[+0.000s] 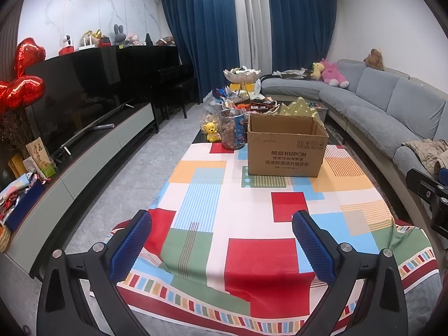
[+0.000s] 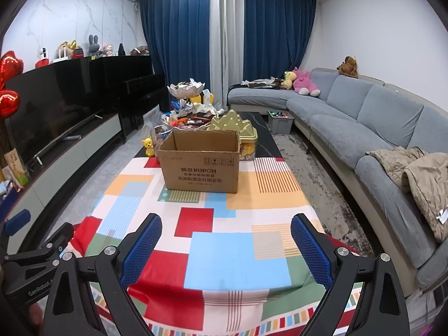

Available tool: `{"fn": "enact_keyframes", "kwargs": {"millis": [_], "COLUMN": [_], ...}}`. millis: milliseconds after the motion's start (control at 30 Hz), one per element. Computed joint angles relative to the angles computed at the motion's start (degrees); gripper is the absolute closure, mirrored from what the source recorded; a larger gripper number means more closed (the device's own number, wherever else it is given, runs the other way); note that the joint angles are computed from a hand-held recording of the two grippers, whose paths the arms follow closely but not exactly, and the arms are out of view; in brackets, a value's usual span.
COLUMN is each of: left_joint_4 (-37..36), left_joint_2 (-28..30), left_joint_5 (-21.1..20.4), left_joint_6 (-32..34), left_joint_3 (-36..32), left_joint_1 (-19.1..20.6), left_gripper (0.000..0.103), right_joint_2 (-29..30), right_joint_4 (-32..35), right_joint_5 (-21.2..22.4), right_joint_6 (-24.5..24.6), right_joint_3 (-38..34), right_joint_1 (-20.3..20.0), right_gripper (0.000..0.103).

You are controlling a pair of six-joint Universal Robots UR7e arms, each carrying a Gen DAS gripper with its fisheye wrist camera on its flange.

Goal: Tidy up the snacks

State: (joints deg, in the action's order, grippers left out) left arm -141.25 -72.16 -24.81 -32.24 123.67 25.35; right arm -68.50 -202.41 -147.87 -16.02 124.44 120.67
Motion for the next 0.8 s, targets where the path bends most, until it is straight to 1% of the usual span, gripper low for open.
{"fn": "enact_keyframes", "kwargs": {"millis": [400,533,800], "left_joint_4": [0.4,-0.4,0.7], "left_joint_2": [-0.1,0.0,0.0], "left_joint_5": [-0.1,0.0,-0.4], "left_joint_6": [-0.1,0.3,-0.1], "left_joint_3": [-0.1,0.0,-0.6], "left_joint_1": [-0.1,0.0,-0.1], "left_gripper": [0.001,0.001,0.001], "right_joint_2": [0.0,0.0,0.0], "right_joint_4": [0.1,0.1,0.1], "right_joint_5": [0.0,0.0,0.0], "right_joint_6": [0.1,0.0,0.1], "right_joint_3": [-0.1,-0.1,-0.1], "right_joint_1": [0.0,0.0,0.0], "right_gripper": [0.009,0.009,0.009]}}
